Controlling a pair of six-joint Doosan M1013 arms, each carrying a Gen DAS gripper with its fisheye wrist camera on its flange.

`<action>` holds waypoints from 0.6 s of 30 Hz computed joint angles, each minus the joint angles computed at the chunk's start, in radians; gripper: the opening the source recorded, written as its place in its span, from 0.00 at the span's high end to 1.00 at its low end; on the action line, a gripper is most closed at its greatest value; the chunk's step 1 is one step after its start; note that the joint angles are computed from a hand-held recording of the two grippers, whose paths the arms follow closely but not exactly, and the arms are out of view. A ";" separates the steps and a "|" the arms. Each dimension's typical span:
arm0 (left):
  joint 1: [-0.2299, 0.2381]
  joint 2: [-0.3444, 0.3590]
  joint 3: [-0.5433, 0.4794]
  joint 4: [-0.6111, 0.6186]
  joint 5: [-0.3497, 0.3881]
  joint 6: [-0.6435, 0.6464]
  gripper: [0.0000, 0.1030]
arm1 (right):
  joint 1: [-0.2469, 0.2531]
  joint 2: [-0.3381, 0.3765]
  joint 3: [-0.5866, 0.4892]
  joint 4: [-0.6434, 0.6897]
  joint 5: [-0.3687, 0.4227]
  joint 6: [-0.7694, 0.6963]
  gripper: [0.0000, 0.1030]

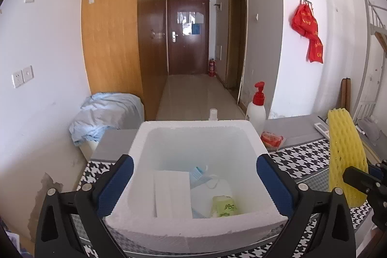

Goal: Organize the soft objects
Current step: 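Lower the yellow net sleeve into the foam box and open the right tool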

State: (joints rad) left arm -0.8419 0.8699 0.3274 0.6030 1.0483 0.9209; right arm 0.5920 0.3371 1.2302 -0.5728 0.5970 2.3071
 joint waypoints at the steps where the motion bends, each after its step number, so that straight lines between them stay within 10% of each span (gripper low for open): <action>1: -0.001 -0.007 0.013 0.012 -0.005 -0.007 0.01 | 0.002 0.001 -0.003 -0.003 0.003 0.002 0.79; 18: -0.008 -0.217 0.389 0.230 -0.142 -0.289 0.01 | 0.018 0.036 -0.072 0.030 -0.001 -0.056 0.79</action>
